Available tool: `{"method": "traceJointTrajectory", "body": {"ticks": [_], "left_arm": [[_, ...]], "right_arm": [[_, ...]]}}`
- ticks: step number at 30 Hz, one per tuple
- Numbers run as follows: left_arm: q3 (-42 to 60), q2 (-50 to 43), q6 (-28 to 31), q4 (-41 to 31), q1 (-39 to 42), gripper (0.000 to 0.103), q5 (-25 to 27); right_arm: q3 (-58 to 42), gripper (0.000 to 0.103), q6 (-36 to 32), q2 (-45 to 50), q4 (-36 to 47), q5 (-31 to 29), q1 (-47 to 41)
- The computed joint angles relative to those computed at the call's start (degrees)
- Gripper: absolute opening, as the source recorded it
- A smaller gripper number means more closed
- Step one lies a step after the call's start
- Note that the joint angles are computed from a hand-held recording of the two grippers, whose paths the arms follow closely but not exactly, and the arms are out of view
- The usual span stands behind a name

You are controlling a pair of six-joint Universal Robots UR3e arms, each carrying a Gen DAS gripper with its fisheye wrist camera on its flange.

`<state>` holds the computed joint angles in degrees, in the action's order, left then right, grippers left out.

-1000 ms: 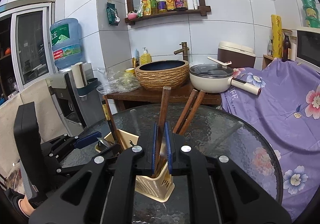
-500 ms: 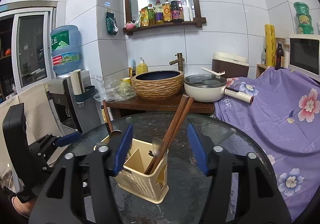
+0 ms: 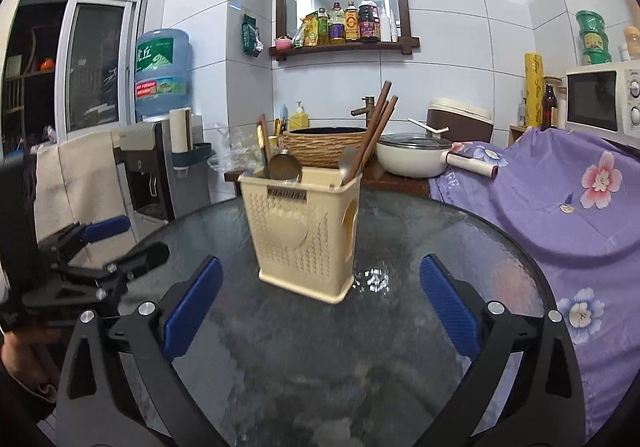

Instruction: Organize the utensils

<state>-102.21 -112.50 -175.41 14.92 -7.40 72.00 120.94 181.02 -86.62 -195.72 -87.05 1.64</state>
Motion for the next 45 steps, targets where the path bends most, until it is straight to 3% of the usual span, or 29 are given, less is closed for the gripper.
{"method": "traceJointTrajectory", "body": {"ticks": [7, 14, 24, 30, 34, 45], "left_arm": [[-21.2, 9.4, -1.2, 11.5, 4.5, 0.097, -3.4], [-34.6, 18.7, -0.2, 12.9, 9.7, 0.097, -9.9], [-43.2, 27.1, -0.2, 13.4, 11.6, 0.097, -11.5], [-46.7, 34.2, -0.1, 9.6, 13.5, 0.097, -12.3], [-48.5, 37.7, -0.1, 7.5, 15.9, 0.097, -14.6], [-48.7, 39.0, 0.3, 6.6, 15.2, 0.097, -13.7]], "right_arm": [[15.7, 0.097, -0.1, -3.5, -12.6, -9.8, 9.2], [23.8, 0.097, 4.3, -5.6, -18.6, -14.3, 14.6], [25.7, 0.097, 5.6, -7.4, -20.4, -25.5, 25.6], [25.8, 0.097, 6.4, -8.4, -20.8, -28.6, 29.4], [25.5, 0.097, 6.5, -9.0, -19.9, -28.4, 29.6], [25.0, 0.097, 7.0, -8.6, -19.3, -29.3, 31.2]]}}
